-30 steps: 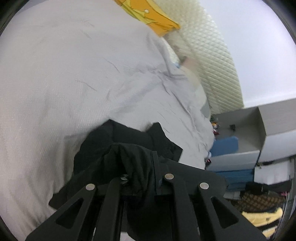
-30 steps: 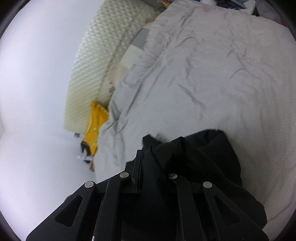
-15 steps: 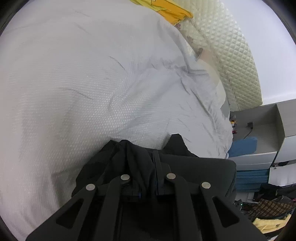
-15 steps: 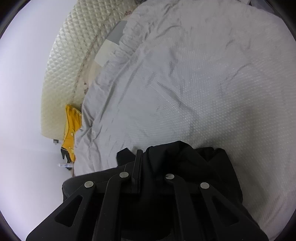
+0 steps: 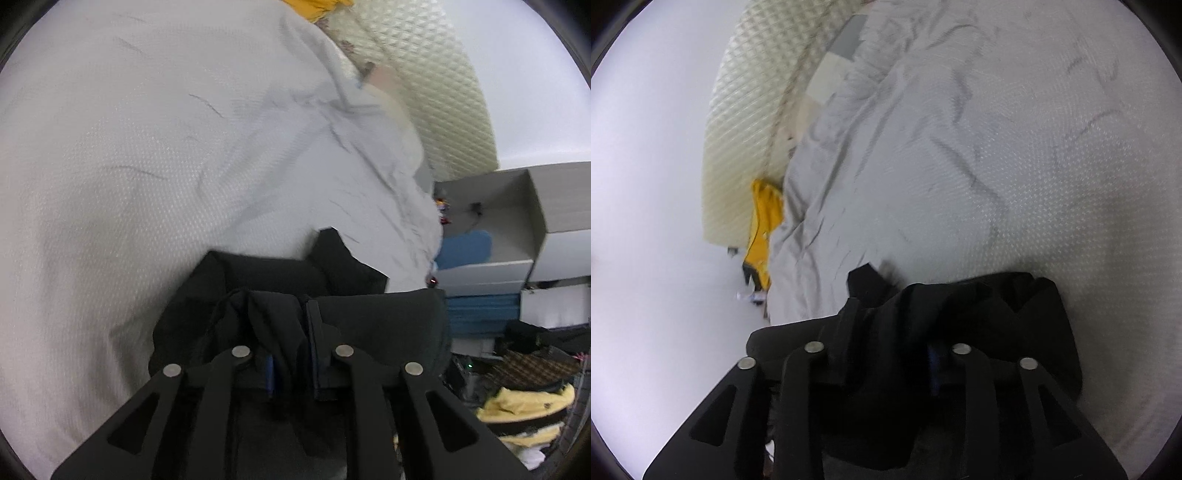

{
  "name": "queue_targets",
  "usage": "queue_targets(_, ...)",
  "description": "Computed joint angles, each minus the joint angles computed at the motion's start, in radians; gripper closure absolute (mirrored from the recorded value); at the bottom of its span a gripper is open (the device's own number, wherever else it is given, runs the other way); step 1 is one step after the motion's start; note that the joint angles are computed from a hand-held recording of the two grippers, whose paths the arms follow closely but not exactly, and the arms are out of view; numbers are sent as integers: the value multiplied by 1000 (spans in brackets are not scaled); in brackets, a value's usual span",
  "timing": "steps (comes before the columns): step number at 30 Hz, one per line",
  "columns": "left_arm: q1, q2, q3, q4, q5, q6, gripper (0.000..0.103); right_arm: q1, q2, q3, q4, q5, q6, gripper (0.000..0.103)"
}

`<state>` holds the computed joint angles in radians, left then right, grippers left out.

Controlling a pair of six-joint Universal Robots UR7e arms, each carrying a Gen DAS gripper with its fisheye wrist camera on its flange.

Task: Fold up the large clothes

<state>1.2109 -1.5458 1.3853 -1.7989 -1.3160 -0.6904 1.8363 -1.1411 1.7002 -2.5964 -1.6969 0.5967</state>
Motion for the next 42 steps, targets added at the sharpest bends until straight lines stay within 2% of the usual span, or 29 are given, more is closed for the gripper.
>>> queue_targets(1,-11,-15,-2,15,-2,2,82,9,-11,1,9,3,-11,54)
queue_targets(3,-39,-57,5,33,7,8,68,33,-37,-3,34,-9,-37,47)
queue_targets(4,-60,-79,8,43,31,18,54,39,-43,-6,42,-12,-44,44)
queue_targets(5,-93,-104,9,63,84,33,43,51,-55,-7,50,-25,-50,41)
queue_targets(8,-193,-158,11,149,253,48,40,105,-75,-35,84,-132,-74,36)
queue_targets(9,-242,-176,24,179,332,55,40,121,-78,-43,87,-159,-88,36)
queue_targets(11,-325,-211,72,185,437,87,40,190,-60,-83,102,-282,-159,35)
queue_targets(14,-428,-250,199,106,539,154,40,289,1,-116,107,-424,-298,28)
queue_targets(17,-474,-238,322,20,572,214,40,352,73,-91,42,-472,-414,28)
queue_targets(21,-487,-181,462,-129,625,263,40,385,172,-33,-55,-514,-510,28)
queue_targets(24,-477,-127,537,-260,674,310,40,384,245,17,-192,-551,-584,28)
queue_targets(27,-465,-81,581,-386,732,369,40,380,304,30,-347,-581,-669,27)
queue_targets(29,-446,-50,579,-456,744,409,40,372,327,16,-388,-582,-687,27)
queue_targets(32,-407,1,554,-538,740,459,40,364,366,-30,-388,-605,-721,27)
queue_targets(38,-332,91,498,-627,731,514,39,325,430,-109,-348,-592,-717,24)
queue_targets(42,-297,133,474,-676,708,546,39,302,465,-139,-355,-583,-746,23)
